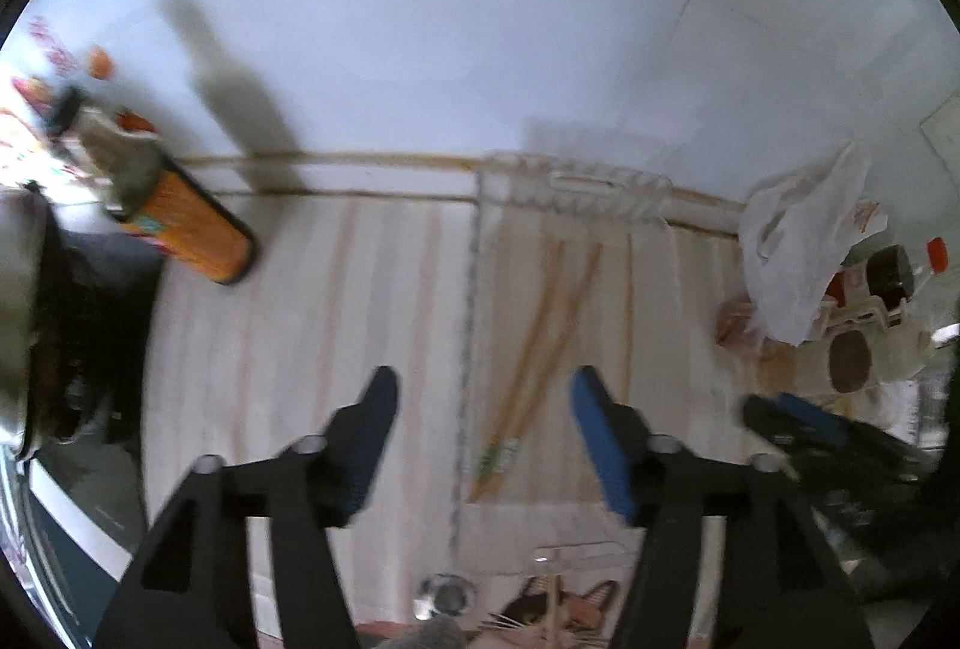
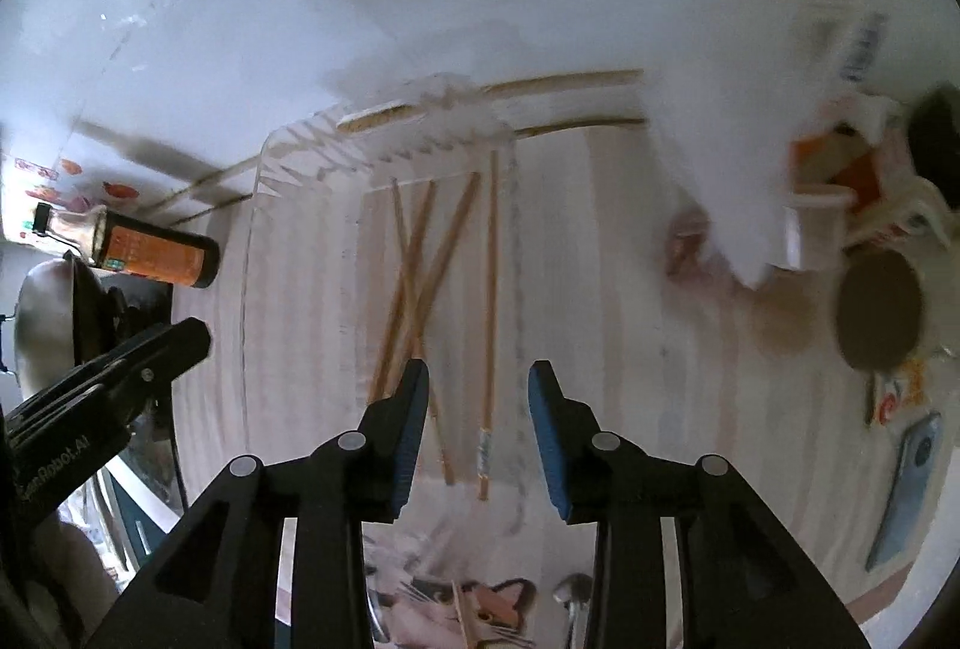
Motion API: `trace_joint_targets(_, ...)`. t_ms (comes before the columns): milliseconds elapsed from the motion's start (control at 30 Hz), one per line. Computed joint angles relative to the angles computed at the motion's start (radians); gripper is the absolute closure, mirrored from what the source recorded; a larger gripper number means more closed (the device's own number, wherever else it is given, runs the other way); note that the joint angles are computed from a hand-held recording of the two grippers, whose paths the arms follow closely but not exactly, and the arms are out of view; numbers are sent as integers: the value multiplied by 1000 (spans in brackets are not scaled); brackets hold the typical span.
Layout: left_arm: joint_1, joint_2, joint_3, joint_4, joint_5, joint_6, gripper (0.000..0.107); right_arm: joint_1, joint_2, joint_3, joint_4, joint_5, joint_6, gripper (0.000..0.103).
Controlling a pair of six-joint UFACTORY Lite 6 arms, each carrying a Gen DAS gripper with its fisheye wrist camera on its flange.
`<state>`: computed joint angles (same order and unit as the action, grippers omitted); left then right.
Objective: Organize utensils
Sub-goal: 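Lift both chopsticks into the clear basket and release them, then return to the placemat and grasp a chopstick with each gripper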
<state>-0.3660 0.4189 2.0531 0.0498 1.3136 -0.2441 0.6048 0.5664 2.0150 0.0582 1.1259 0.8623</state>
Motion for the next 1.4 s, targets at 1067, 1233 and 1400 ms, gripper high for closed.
trace_joint_targets(1067, -597, -631, -1338, -22, -394, -431, 99, 680, -985, -1422, -206, -333, 958, 67)
trace_joint_targets(1233, -523, -733, -1397, -9, -356, -372, 102, 621, -793, -1365, -150, -426, 783, 71)
trace_joint_targets(1400, -483, -782, -1418, -14, -340, -339, 102, 648, -721, -1336, -127, -402, 765, 96)
